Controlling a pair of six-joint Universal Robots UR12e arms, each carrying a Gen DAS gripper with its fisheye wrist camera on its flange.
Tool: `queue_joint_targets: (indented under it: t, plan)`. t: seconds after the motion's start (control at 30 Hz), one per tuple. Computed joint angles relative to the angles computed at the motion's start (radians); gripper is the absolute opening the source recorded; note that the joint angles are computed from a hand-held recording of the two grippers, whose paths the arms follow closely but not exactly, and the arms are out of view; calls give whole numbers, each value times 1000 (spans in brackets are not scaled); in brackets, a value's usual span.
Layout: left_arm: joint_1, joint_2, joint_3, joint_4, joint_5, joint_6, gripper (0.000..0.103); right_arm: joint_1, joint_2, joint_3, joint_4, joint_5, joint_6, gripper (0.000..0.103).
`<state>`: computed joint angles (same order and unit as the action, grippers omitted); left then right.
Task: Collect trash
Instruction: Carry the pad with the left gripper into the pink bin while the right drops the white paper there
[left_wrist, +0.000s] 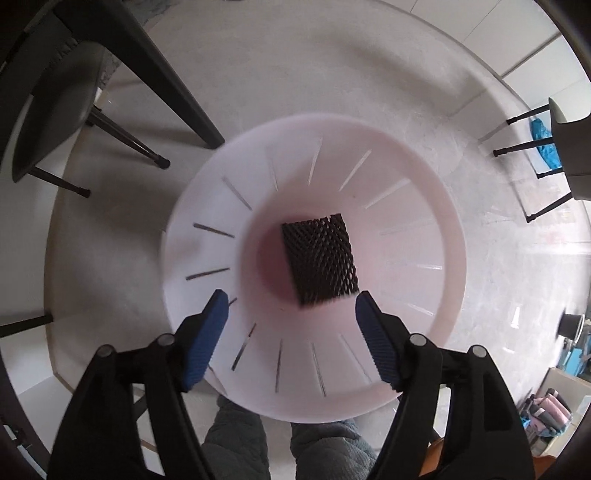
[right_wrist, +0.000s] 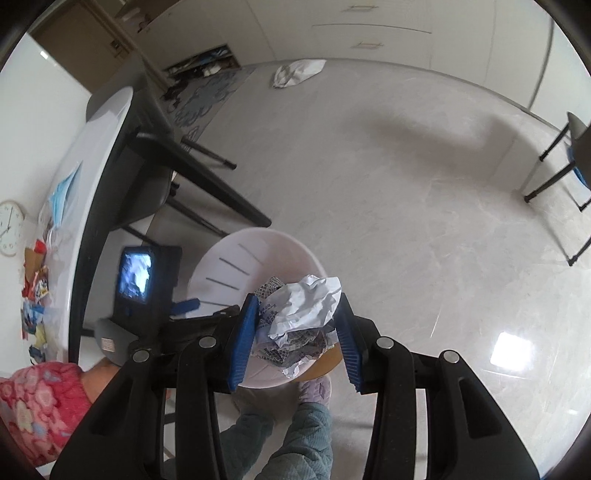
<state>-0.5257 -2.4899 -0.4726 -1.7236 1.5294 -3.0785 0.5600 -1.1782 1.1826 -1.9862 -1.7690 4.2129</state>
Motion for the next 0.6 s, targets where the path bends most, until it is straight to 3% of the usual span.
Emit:
queue_joint_targets:
  t: [0.17, 0.23, 0.37, 0.47, 0.5, 0.6]
  plan:
    - [9, 51, 5, 65, -42, -64, 69, -12, 38, -15, -26, 63, -57, 44]
    - [20, 101, -16, 107, -66, -87, 81, -17, 65, -28, -31, 97, -88, 44]
    - [47, 183, -49, 185, -83, -73, 88, -26, 127, -60, -41, 155, -152, 44]
    - [63, 214, -43, 214, -75, -67, 90, -27, 180, -116, 29, 153, -197, 49]
    - [68, 221, -38, 222, -62, -70, 91, -27, 189, -129, 48, 155, -203, 56]
    - [89, 247, -44, 236, -46, -97, 91, -26, 209, -179, 120, 139, -183, 64]
